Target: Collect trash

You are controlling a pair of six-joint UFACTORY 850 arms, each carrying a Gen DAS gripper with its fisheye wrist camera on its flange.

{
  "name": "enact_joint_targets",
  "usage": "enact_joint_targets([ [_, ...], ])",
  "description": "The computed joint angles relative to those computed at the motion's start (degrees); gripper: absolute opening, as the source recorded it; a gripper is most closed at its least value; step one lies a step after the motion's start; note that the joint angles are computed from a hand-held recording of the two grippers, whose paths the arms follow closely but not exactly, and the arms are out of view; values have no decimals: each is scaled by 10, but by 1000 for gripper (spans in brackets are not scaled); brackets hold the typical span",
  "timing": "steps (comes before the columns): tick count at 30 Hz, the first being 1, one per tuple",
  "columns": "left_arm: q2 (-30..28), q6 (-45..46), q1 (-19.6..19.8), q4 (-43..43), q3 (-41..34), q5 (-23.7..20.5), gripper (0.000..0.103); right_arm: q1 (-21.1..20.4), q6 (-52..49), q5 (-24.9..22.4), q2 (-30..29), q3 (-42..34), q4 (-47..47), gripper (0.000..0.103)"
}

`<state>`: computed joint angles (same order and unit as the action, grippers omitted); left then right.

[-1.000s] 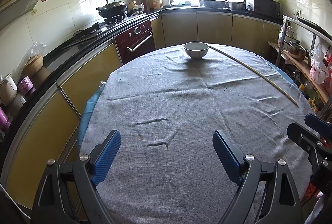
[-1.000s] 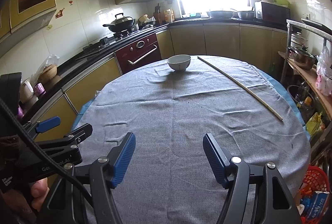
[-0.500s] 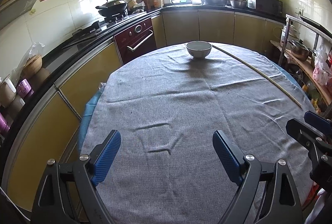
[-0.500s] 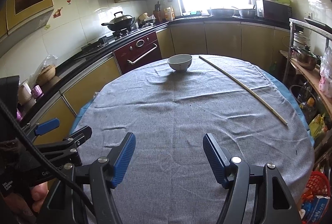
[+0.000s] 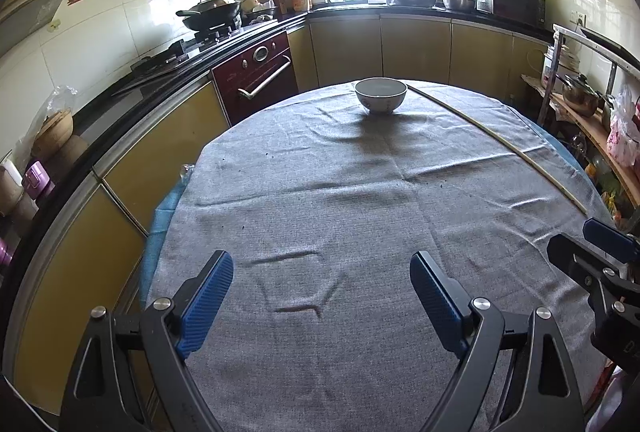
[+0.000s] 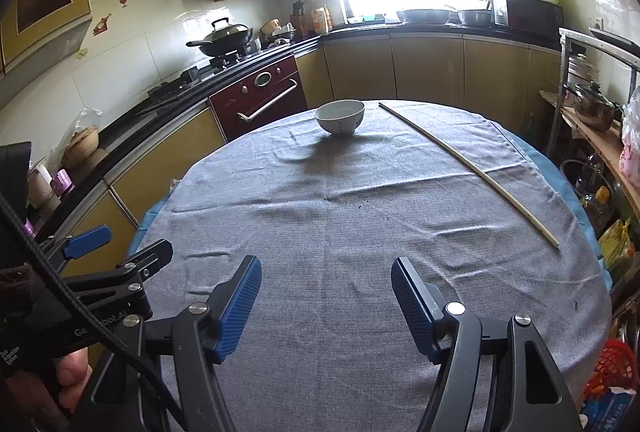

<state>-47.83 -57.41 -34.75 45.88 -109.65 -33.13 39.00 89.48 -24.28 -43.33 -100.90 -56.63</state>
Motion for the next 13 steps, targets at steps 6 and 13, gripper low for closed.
enact_joint_targets([
  [6,-19,26,1,-20,-26,-8,90,-8,-12,7,-9,-5,16,71],
  [13,-58,72,7,-70,-72,-19,90,-19,-32,15,-23,-14,43,71],
])
